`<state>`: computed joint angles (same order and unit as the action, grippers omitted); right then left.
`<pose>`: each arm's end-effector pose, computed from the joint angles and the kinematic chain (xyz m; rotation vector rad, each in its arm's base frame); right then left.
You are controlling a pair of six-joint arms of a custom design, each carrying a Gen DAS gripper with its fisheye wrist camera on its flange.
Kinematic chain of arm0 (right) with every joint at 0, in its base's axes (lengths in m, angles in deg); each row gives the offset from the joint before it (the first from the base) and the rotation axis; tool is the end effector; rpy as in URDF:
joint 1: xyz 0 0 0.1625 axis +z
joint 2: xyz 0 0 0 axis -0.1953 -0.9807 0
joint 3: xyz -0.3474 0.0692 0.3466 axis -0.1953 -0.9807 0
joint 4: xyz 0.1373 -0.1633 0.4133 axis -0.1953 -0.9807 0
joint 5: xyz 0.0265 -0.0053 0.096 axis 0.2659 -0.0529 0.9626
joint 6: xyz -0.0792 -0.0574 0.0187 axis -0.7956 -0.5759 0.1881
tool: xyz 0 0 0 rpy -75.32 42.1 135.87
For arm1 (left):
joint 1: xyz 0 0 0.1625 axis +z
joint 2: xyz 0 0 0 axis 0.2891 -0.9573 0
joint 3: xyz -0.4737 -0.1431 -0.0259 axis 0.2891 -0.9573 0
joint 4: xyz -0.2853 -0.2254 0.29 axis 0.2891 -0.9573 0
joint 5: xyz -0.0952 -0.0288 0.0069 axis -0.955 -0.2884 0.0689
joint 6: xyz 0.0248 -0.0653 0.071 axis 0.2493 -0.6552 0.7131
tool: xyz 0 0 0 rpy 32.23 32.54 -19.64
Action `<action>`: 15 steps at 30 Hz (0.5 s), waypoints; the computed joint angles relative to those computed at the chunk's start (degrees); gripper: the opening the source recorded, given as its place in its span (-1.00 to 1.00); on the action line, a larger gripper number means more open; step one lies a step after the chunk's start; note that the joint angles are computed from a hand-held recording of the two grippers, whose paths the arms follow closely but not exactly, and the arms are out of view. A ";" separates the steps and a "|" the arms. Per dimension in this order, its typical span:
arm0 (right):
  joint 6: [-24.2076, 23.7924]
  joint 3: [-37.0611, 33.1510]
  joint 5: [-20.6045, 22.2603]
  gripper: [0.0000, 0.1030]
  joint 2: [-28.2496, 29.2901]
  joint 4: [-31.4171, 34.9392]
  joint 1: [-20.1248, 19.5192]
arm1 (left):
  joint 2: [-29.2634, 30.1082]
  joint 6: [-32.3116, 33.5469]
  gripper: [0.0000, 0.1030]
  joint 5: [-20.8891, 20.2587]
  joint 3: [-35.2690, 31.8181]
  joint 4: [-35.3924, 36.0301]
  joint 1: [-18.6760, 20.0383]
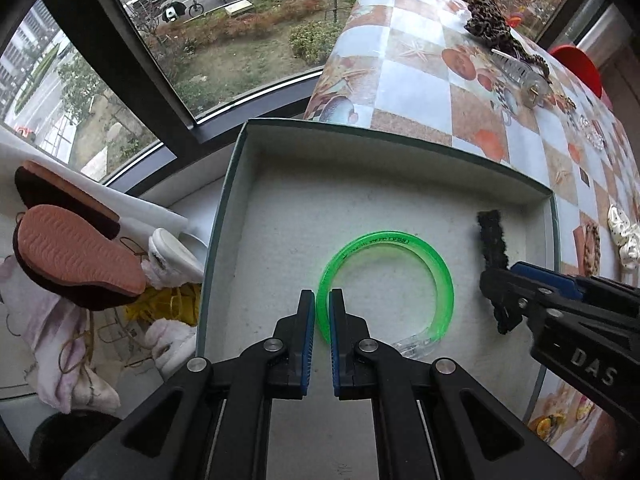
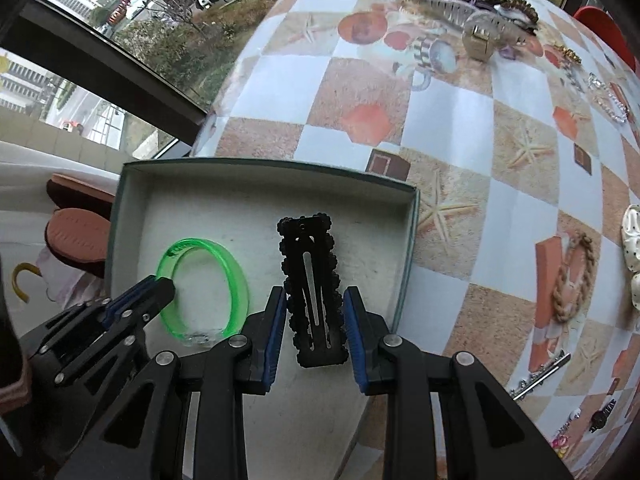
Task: Organize jewelry
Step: 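Carry both items to the white tray while the right tool releases the clip inside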
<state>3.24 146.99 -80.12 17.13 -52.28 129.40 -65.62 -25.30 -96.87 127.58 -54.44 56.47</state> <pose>0.4477 -0.6726 -0.0553 -0.6239 -2.5259 0.4409 -0.0248 -0.7627 0.3566 0.8070 2.3297 0.1032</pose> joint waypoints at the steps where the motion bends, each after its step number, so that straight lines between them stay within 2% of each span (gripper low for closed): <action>1: 0.02 -0.08 0.05 -0.35 0.09 0.08 -0.04 | -0.03 0.19 -0.79 0.21 0.12 -0.09 -0.05; 4: -0.43 -0.89 0.21 -0.30 0.49 0.53 -0.37 | -0.19 0.79 -0.79 1.32 0.60 -0.74 -0.31; 8: -0.80 -0.76 1.17 -0.02 0.14 -1.14 -0.29 | -0.27 0.10 -0.79 1.68 0.28 0.31 -0.53; 10: -0.82 -0.54 0.37 0.11 -0.34 -2.36 0.24 | -0.46 0.26 -0.79 1.92 0.50 -0.05 -0.73; 13: -0.73 0.68 -0.66 0.18 -1.85 -4.74 1.16 | -0.73 0.66 -0.79 1.77 0.64 -0.10 -1.11; 15: 0.78 1.90 -2.25 0.30 -3.17 -5.04 2.05 | -0.95 0.79 -0.79 1.66 0.81 0.04 -1.39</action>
